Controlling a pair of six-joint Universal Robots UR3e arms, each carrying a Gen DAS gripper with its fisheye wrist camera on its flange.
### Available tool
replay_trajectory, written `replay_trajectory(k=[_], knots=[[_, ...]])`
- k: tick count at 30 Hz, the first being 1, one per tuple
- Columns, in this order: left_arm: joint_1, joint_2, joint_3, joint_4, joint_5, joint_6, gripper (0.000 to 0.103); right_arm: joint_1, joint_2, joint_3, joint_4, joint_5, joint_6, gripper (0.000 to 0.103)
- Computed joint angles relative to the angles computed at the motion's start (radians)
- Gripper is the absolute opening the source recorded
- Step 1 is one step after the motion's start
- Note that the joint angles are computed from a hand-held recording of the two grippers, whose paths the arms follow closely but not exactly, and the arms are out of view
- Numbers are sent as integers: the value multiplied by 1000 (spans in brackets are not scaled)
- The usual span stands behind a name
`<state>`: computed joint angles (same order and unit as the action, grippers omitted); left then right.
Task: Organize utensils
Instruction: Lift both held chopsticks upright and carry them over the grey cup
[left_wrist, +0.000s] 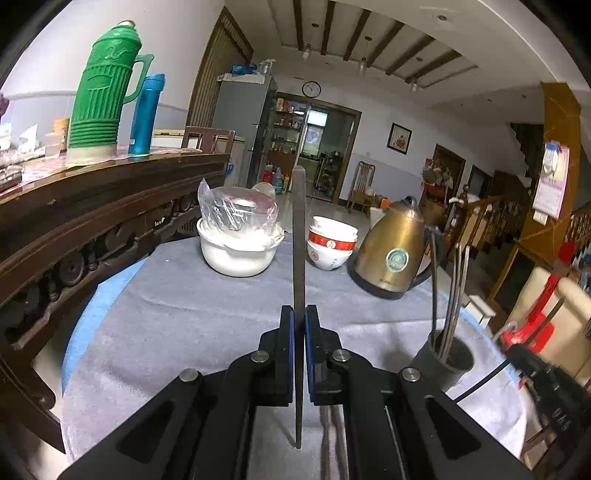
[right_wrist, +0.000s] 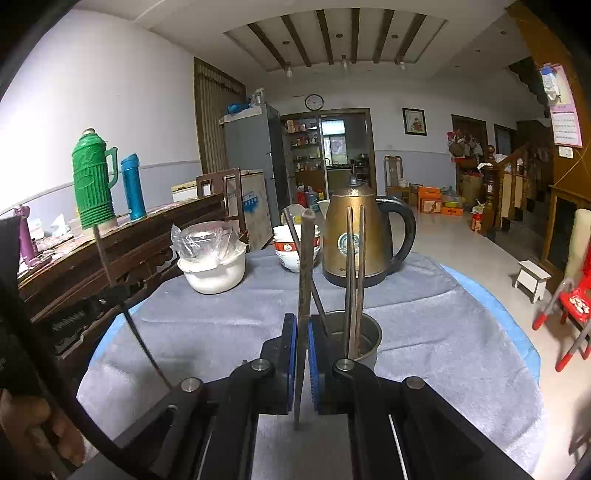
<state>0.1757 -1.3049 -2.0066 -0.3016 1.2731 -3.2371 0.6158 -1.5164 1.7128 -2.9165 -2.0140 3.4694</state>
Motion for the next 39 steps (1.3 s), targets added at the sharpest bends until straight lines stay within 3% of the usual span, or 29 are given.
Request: replay_trajectory(k=[5,12,22,33,39], knots=[[36,68,-60,-31,-35,20,6,-6,-12,5,13,11,-9,7],[153,280,-148,-191,-161,86,6,2,-30,25,19,14,-8,7],[241,419,-173,-364,-251,130,6,15,-42,43,22,-4,7,7],[222,378,-111,-405,-218,95,6,23,-38,31,4,-26,-9,6],[157,315,-41,-415,-126,65,6,33,-47,23,12,-30,-5,6]])
